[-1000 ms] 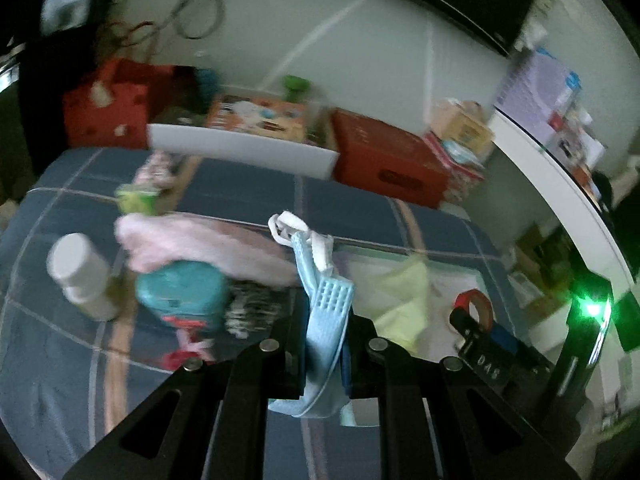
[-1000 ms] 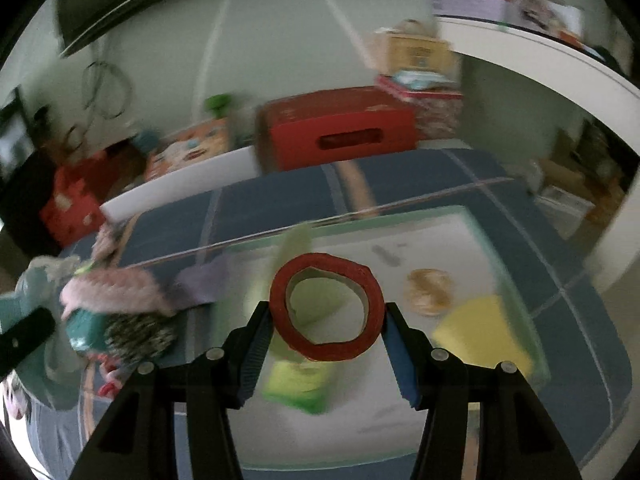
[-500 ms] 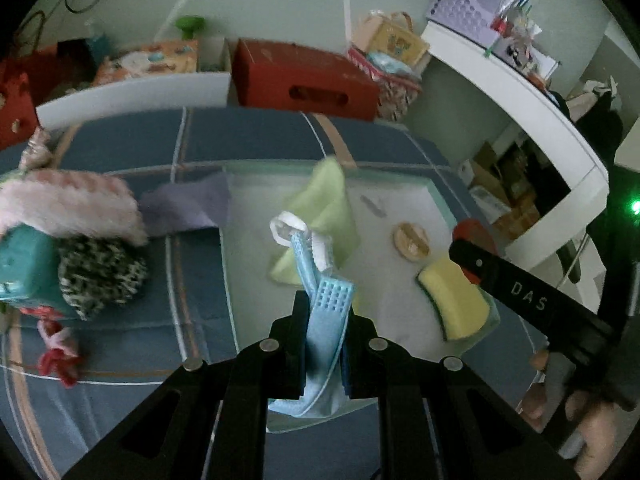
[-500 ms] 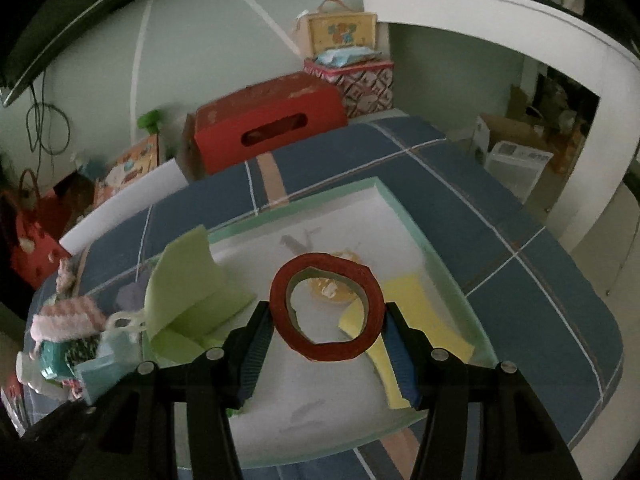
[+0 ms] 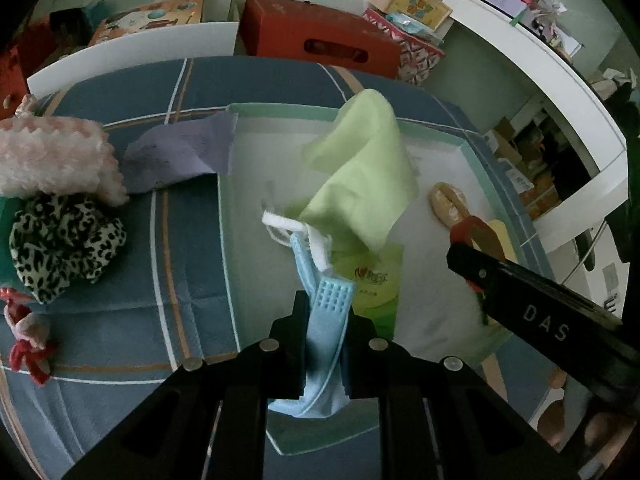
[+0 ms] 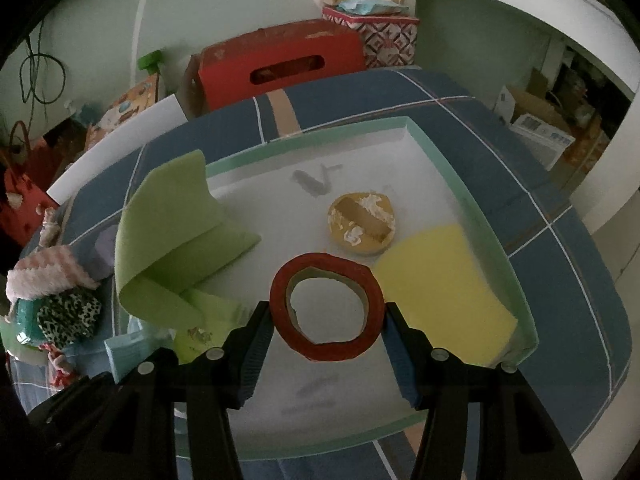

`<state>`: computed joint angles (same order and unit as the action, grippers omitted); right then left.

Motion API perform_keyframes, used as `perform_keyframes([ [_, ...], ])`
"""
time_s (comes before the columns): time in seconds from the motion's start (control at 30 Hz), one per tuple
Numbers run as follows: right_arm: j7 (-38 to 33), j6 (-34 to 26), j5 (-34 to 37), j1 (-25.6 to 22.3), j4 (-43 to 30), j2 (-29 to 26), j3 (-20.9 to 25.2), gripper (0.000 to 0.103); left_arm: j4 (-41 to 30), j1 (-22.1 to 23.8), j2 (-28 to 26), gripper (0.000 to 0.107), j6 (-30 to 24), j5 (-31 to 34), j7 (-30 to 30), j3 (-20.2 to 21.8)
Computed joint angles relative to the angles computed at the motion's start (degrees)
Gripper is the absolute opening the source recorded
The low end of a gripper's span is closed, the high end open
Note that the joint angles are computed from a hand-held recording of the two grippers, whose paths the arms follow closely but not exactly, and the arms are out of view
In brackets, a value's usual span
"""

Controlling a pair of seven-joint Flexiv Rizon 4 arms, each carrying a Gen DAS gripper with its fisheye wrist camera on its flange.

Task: Organize soft objects
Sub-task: 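Carry the mask into the tray with the left tool while the right drops the tape roll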

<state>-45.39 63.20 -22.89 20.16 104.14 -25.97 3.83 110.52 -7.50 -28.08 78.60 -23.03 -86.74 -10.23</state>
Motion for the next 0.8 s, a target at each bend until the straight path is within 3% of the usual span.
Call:
perform_keyframes([
  [0.2, -0.32, -0.7, 0.22, 0.02, -0.33, -0.2, 0.06, 0.058, 0.81, 0.91, 0.22, 0.014, 0.91, -0.74, 0.79, -1.21],
  [0.3, 0.03, -0.25, -0.34, 0.27, -0.05, 0.05, -0.26, 0.058, 0.68, -0.1, 0.8, 0.017, 0.27, 0.12, 0.16, 0.13],
  [0.37, 0.46, 0.1, -0.94, 0.48, 0.23, 0.35, -0.54, 0.058, 0.71, -0.08, 1.25, 0.028, -0.23, 0.09, 0.06, 0.15],
  [0.43, 1.28, 0.72, -2.08, 0.86, 0.9, 0.98, -1.05, 0.059, 1.32, 0.79, 1.97, 0.052, -0.13, -1.07, 0.75, -1.0],
  [0.5, 3.0, 1.41, -3.86, 1.52, 1.82, 1.88, -1.95, 0.06, 2.08, 0.95, 2.84, 0.063, 0.81, -1.69, 1.21, -1.36],
  [0.63, 7.33, 3.7, -7.96, 2.12, 3.57, 3.55, -3.54, 0.073, 3.46, 0.81, 4.42, 0.083, 2.85, -1.95, 1.29, -1.11],
  [0.8, 9.93, 3.49, -12.17, 2.14, 4.34, 4.89, -3.98, 0.074, 4.73, 0.06, 6.31, 0.09, 3.33, -1.83, -0.39, 0.48],
])
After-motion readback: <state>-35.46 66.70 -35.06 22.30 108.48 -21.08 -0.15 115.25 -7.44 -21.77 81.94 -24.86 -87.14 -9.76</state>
